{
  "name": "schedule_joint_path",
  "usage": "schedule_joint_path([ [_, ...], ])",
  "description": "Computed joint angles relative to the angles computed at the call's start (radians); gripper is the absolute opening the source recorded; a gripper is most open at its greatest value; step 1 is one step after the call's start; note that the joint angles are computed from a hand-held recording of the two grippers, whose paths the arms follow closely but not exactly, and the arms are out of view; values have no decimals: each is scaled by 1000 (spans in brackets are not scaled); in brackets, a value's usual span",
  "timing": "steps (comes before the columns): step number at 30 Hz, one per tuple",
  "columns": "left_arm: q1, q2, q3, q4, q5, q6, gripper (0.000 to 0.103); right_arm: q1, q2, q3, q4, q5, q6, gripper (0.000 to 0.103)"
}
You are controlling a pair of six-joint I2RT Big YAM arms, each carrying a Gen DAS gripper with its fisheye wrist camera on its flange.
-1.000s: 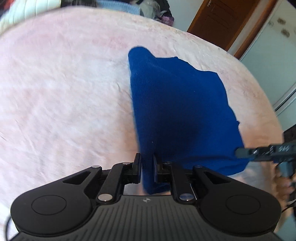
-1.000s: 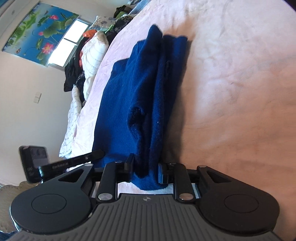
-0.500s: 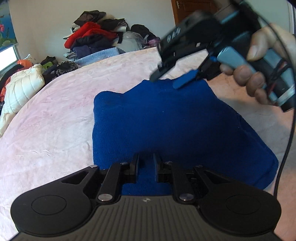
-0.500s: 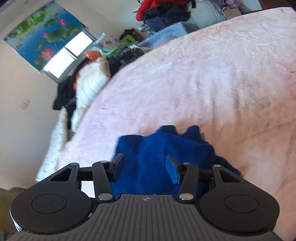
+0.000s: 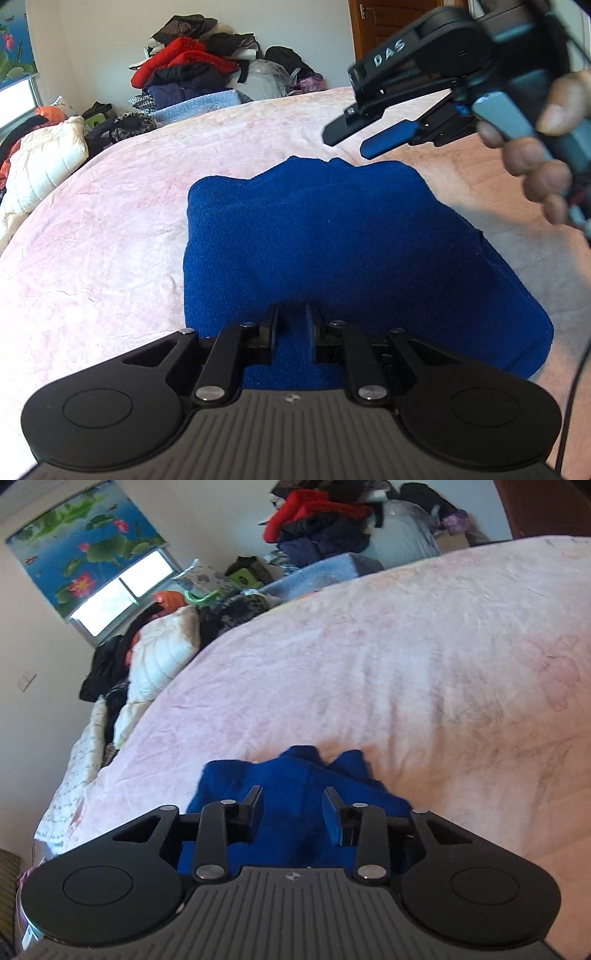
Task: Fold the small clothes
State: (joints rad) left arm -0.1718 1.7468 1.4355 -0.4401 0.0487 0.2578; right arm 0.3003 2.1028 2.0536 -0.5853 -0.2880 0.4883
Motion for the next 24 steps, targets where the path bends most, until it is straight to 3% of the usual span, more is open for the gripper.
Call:
schedule_joint_path([
  [2,-2,0,-1,3,-5,4,14,17,-20,-20,-22,-8,-60,58],
  [5,-3,0,-2,4,-8,3,14,42,13,15,-143,57,-161,55],
  [8,-3,-5,-7,10,-9,-1,14,54,-21,-107,11,106,-263,55],
  [10,2,-17,-17,16,-5,-24,16,53,-18,-85,-18,108,-220,55],
  [13,17,-56,-54,33,8,-53,36,60,-39,-73,-55,152,-180,56],
  [15,26,-97,-108,77,13,-53,78,60,-94,-145,16,129,-170,56],
  [16,28,-114,-137,110,3,-52,85,60,-120,-180,50,102,-161,57],
  [17,32,-132,-168,145,-1,-46,86,59,-136,-202,66,74,-151,60],
  [20,39,-140,-187,122,13,-36,86,61,-133,-206,27,22,-139,61],
  [22,41,-134,-187,98,21,-39,86,68,-120,-217,12,55,-164,56],
  [24,48,-111,-168,45,50,-54,86,62,-137,-286,108,44,-167,48],
])
